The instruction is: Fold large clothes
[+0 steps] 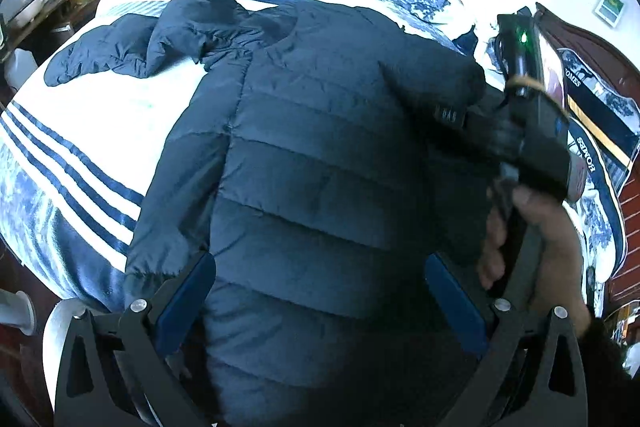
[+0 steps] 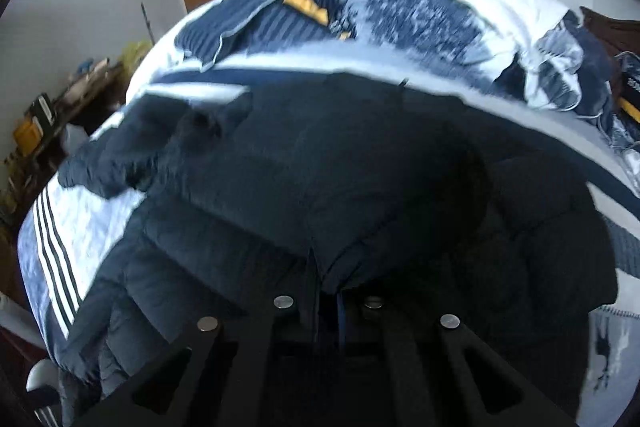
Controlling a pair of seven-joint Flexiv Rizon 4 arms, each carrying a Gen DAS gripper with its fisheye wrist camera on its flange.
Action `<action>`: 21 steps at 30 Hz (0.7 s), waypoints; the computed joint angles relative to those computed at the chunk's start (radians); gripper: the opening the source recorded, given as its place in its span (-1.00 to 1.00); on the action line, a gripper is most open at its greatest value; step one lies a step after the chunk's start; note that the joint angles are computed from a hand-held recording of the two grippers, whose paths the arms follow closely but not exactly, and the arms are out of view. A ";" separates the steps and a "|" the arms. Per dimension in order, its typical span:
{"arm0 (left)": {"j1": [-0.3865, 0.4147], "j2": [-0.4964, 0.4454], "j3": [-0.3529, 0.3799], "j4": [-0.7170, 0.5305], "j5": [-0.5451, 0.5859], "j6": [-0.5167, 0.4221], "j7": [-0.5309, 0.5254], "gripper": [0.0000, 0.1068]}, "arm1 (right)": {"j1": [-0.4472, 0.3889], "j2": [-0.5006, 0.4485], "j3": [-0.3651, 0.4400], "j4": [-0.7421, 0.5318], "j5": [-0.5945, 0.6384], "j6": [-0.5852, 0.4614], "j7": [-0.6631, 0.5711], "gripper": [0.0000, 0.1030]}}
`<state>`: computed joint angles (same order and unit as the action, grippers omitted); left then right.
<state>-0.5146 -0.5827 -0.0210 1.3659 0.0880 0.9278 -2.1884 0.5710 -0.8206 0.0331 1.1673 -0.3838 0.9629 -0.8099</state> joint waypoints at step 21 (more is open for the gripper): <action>-0.065 -0.257 -0.012 -0.313 -0.109 -0.006 -0.120 0.93 | -0.329 0.324 0.133 0.502 0.402 0.458 0.086 0.83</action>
<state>-0.5797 -0.8400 -0.0332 1.0532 -0.0211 0.9219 -2.3083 0.2424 -0.4966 0.1664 1.6694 0.0178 1.4205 -0.7243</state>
